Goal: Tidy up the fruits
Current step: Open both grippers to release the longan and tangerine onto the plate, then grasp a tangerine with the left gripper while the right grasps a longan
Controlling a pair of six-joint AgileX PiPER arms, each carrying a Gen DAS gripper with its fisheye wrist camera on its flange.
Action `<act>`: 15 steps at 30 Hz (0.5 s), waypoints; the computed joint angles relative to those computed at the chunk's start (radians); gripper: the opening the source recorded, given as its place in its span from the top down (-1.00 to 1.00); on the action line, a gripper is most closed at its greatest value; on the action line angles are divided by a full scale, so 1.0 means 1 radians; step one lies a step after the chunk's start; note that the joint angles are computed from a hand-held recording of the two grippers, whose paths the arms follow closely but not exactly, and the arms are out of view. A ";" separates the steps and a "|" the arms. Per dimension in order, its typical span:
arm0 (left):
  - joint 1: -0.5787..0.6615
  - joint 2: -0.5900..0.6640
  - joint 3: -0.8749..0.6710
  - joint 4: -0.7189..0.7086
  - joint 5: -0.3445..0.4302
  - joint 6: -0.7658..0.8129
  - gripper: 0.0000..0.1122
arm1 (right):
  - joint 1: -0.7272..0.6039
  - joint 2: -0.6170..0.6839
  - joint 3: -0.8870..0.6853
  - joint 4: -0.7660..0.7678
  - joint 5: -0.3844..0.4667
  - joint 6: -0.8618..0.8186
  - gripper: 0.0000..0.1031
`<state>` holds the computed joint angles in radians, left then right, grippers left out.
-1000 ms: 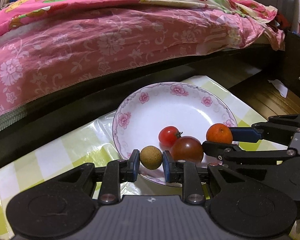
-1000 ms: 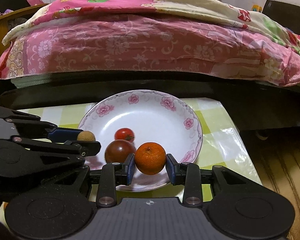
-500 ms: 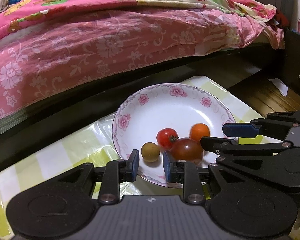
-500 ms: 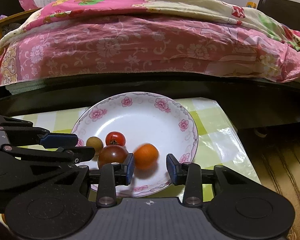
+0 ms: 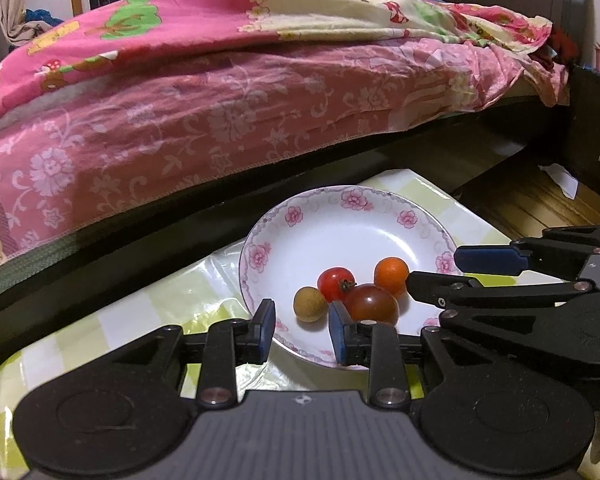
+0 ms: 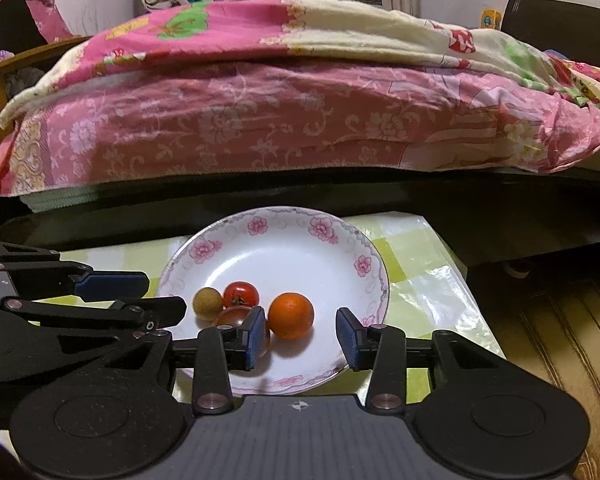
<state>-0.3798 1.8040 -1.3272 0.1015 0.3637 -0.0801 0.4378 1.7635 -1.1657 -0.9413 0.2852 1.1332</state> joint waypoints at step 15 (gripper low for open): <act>-0.038 -0.242 0.217 0.158 0.027 -0.173 0.33 | 0.121 -0.171 0.139 -0.090 0.072 0.146 0.26</act>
